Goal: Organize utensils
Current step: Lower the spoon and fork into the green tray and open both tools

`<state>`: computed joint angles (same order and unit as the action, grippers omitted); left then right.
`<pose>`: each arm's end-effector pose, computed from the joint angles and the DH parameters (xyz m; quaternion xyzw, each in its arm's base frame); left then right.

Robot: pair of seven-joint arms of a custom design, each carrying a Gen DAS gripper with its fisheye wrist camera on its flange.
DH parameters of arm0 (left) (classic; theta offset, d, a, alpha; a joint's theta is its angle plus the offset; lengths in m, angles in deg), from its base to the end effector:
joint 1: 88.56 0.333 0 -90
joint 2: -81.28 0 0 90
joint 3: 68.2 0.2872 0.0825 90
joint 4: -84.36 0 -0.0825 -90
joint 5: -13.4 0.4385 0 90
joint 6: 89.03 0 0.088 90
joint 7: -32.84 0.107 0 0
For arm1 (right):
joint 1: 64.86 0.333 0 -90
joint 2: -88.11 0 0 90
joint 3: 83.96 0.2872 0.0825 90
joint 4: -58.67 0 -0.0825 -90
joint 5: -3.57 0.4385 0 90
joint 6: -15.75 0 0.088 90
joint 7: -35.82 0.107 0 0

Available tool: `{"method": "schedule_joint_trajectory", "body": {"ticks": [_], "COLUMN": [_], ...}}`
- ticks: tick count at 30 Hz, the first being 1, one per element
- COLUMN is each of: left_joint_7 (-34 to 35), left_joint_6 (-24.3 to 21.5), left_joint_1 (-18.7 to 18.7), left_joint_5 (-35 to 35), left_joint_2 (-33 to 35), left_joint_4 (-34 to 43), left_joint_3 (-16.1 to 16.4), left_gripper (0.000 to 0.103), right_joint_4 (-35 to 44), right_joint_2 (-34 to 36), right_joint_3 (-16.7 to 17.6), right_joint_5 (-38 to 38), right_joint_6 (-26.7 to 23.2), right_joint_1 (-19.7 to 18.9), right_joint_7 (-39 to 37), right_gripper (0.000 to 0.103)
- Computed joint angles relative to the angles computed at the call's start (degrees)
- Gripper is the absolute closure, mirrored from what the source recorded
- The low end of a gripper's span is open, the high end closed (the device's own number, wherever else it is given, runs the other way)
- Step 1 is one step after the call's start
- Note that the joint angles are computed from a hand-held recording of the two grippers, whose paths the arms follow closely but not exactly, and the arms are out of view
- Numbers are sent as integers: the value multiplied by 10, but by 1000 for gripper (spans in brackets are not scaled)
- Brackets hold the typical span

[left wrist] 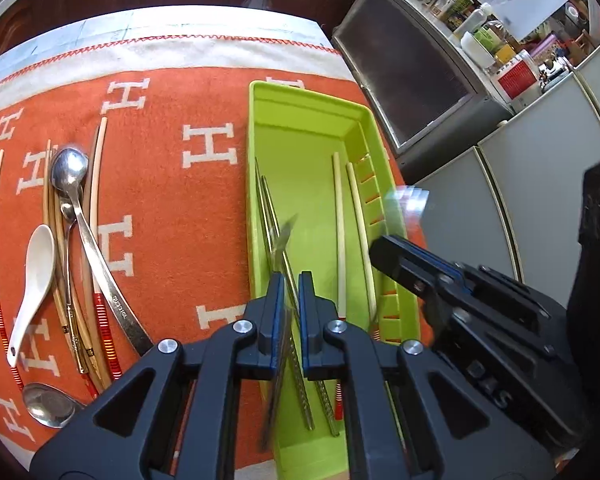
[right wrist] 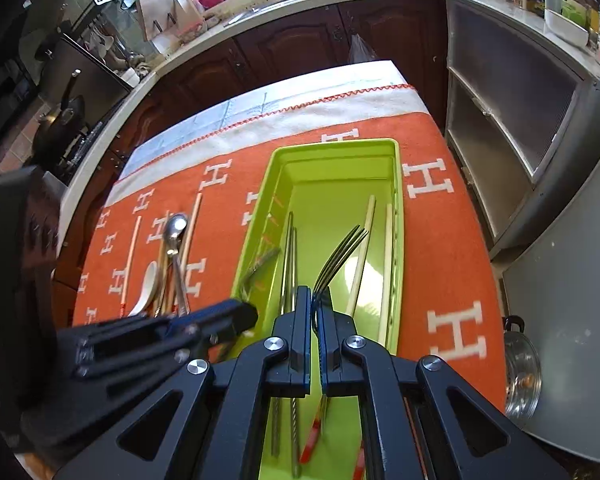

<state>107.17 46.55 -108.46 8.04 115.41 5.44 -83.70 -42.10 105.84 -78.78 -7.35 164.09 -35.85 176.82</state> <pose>0.6642 -0.4220 0.3767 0.6104 -0.7579 0.2277 0.0338 0.5964 0.4036 0.3963 -0.6219 0.7373 -0.0672 0.2550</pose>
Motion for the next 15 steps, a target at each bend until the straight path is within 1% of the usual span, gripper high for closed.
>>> {"method": "schedule_joint_trajectory", "body": {"ticks": [1,2,3,5,6,7,9,11,12,15], "left_joint_7": [-2,-2,3,8,4,-2,-7,-9,-16,-38], "left_joint_6": [-2,-3,-2,0,1,5,24,42,44,42], "left_joint_1": [-3,-4,-2,0,-4,-8,-8,-8,-9,-13], "left_joint_5": [6,11,13,14,24,35,48,64,75,114], "left_joint_2": [-1,-1,-7,-18,-30,-41,-69,-99,-112,-143], "left_joint_4": [0,1,-5,-17,-29,-41,-76,-111,-124,-155], "left_joint_3": [3,5,5,4,9,13,16,19,23,31], "left_gripper": [100,99,98,93,84,71,63,62,62,62], "right_joint_4": [6,16,24,57,64,68,68,73,74,62], "right_joint_2": [7,15,21,46,51,53,50,49,47,32], "right_joint_3": [-2,-4,-6,-16,-18,-19,-21,-24,-25,-25], "right_joint_5": [0,-2,-5,-26,-31,-35,-40,-54,-60,-78], "right_joint_6": [-6,-12,-17,-28,-30,-29,-25,-32,-36,-42], "right_joint_1": [-1,-1,0,9,12,13,16,24,27,35], "right_joint_7": [0,1,4,17,20,22,27,38,43,63], "right_gripper": [93,83,78,76,75,74,73,69,67,64]}}
